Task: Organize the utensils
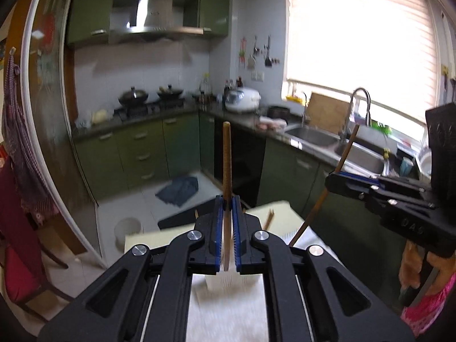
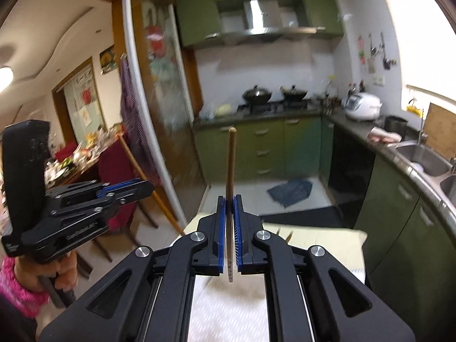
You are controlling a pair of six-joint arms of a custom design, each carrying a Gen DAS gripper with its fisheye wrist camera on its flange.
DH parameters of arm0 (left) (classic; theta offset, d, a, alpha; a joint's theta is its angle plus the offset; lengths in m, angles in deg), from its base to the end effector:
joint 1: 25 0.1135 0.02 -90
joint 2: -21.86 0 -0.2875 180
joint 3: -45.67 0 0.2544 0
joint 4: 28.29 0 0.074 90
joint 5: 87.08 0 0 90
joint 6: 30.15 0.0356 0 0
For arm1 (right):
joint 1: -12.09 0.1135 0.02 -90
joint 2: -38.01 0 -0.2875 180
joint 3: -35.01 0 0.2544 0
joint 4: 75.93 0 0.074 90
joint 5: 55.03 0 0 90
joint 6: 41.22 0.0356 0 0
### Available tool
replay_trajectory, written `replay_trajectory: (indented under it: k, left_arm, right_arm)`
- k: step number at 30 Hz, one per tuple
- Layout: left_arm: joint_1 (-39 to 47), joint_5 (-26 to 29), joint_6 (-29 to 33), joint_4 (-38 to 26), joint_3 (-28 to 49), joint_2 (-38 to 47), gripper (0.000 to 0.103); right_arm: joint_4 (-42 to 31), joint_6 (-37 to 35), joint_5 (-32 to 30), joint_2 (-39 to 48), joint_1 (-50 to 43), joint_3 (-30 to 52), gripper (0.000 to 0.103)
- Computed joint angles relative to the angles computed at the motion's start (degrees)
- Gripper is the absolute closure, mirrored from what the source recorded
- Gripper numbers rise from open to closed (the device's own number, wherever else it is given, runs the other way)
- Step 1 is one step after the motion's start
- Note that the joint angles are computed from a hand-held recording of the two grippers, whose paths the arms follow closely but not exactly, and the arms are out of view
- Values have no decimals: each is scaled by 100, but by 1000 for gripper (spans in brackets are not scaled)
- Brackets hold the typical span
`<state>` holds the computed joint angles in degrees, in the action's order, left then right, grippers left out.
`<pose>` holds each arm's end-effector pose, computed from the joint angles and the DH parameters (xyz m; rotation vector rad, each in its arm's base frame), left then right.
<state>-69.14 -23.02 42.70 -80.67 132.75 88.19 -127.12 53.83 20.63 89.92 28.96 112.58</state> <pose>0.1779 -0.1509 0.4113 0.2219 2.0547 -0.1774 0.1600 0.0577 0.4032 -0.3692 2.0027 0.4941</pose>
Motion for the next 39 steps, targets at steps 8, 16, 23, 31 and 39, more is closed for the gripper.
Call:
replay_trajectory:
  k: [8,16,23,31,39]
  left_arm:
    - [822,659,312,1339,-442,866,97]
    - [1224,1310,252,2114,-1257,1449,97]
    - [1261,1366,150,2332,-1875,1331,93]
    - [671,620,-48,2472,-2628,186,44]
    - [-2017,-2150,-1467,1362,-3539,-1560,8]
  right_arm:
    - [1230,78,422,1165,91,-242,97]
    - [2224,108,518,1925,232,-1091,96]
    - [2551,127,485,1926,259,-1566,83]
    - [1955,139,577,366,339,-2061,69]
    - [-17,2,649,-2872,317,-2909,4]
